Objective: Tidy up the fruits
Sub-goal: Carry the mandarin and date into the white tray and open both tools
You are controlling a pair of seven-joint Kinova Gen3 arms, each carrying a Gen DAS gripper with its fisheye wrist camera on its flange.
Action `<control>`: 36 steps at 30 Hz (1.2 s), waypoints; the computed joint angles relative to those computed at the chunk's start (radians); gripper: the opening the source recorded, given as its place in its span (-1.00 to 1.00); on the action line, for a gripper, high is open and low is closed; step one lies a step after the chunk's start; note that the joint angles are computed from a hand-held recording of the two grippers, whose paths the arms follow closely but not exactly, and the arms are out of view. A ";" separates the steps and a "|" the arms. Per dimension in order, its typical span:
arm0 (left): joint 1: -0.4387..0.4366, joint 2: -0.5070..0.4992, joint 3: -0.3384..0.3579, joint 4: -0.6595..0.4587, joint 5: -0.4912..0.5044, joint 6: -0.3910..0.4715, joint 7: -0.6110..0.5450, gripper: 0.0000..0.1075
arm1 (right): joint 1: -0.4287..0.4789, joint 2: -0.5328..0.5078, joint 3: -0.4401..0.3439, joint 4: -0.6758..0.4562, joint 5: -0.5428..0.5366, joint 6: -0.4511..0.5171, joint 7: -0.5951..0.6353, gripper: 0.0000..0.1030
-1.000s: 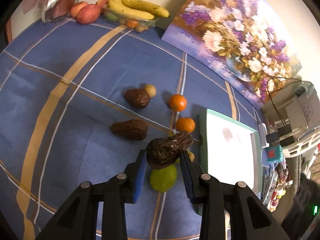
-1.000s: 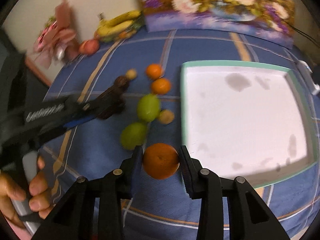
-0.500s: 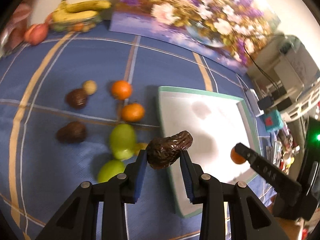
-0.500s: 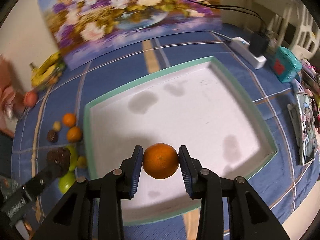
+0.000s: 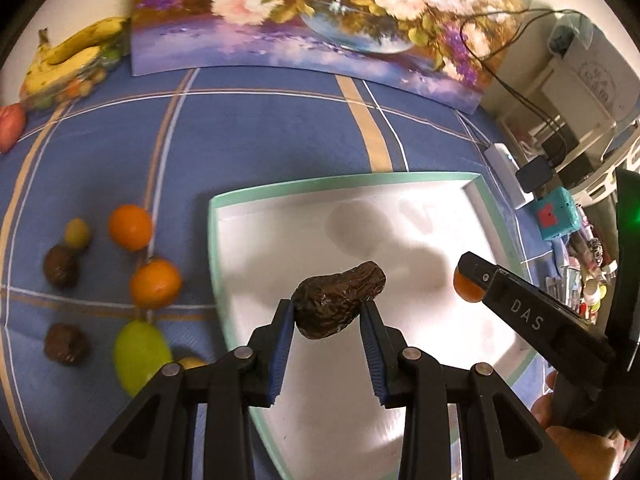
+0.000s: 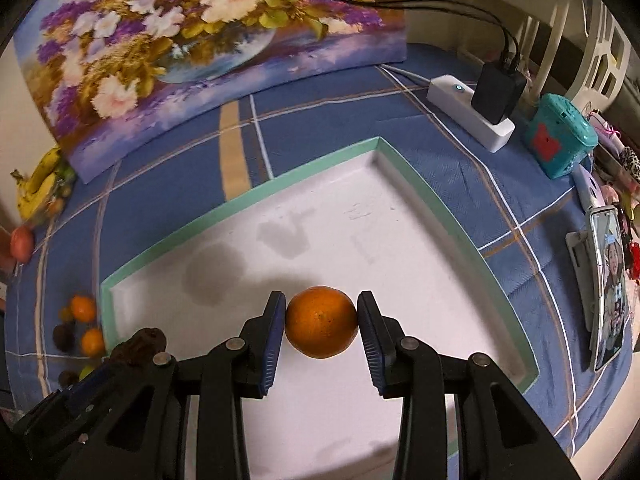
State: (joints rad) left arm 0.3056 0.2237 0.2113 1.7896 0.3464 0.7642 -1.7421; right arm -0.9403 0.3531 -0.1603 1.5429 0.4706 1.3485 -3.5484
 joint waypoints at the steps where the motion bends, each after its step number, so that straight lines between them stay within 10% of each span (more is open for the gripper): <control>1: 0.003 0.006 0.001 -0.003 -0.004 -0.001 0.000 -0.33 | 0.006 0.002 0.002 0.003 -0.004 -0.002 0.003 -0.25; 22: 0.014 0.009 0.002 -0.003 -0.039 -0.006 0.027 -0.31 | 0.029 -0.004 0.004 0.044 -0.049 -0.056 0.030 -0.24; 36: -0.036 -0.112 -0.033 0.014 0.009 0.014 -0.005 -0.31 | -0.036 -0.035 -0.017 -0.071 0.062 0.123 0.023 -0.21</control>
State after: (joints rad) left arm 0.2692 0.1114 0.1780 1.8035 0.3552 0.7778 -1.7468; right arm -0.9759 0.3185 -0.1777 1.4717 0.5329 1.4719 -3.5257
